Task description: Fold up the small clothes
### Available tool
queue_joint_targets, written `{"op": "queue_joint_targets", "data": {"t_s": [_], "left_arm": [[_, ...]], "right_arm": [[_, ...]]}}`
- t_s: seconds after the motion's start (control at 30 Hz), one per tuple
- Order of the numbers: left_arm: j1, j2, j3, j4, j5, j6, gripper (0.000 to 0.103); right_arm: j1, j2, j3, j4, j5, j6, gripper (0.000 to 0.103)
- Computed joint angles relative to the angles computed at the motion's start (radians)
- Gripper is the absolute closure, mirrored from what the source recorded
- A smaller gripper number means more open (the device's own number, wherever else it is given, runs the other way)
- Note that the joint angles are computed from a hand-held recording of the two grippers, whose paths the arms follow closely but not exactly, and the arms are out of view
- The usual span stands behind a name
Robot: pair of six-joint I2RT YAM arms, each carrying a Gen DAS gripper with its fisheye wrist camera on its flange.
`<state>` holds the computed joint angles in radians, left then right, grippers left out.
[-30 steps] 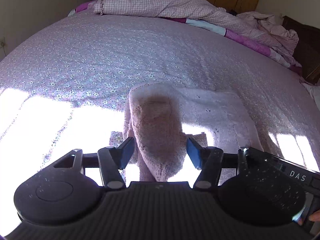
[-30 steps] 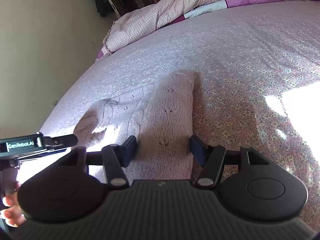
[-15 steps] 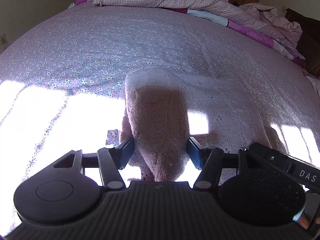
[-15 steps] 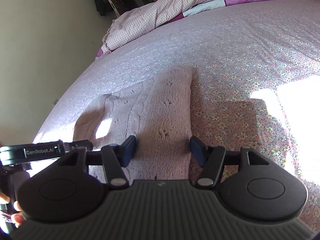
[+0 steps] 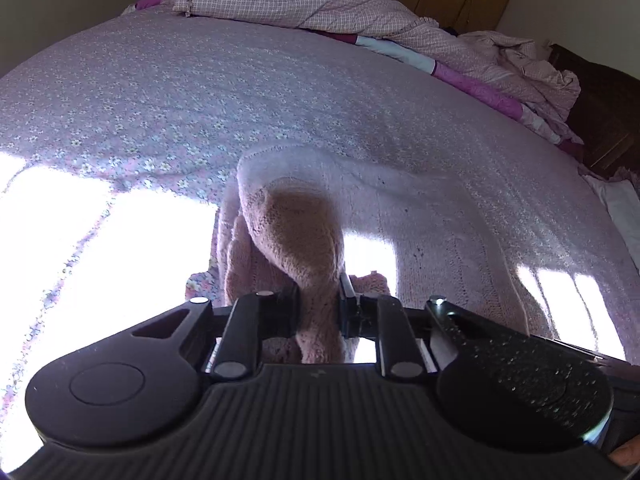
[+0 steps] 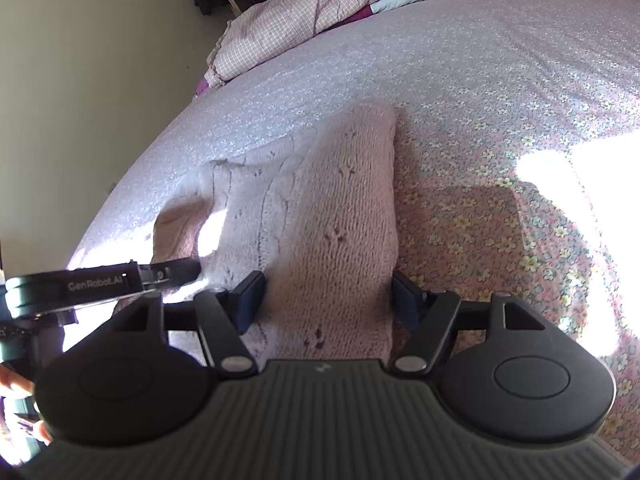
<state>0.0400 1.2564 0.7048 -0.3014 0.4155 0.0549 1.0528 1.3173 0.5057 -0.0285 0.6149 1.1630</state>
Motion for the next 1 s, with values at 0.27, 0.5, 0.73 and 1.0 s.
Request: {"op": "queue_joint_targets", "data": {"t_s": [0.27, 0.5, 0.73, 1.0], "left_arm": [[0.051, 0.057, 0.023, -0.032, -0.063, 0.046, 0.084], [0.050, 0.063, 0.040, -0.033, -0.119, 0.043, 0.025], [0.130, 0.211, 0.129, -0.118, 0.092, 0.038, 0.023], [0.100, 0.330, 0.164, -0.062, 0.186, 0.042, 0.020]], "right_arm": [[0.068, 0.092, 0.179, -0.143, 0.045, -0.115, 0.030], [0.054, 0.076, 0.119, -0.113, 0.027, -0.087, 0.027], [-0.045, -0.045, -0.045, 0.086, -0.076, -0.058, 0.023], [-0.194, 0.077, -0.108, 0.402, -0.279, -0.121, 0.019]]}}
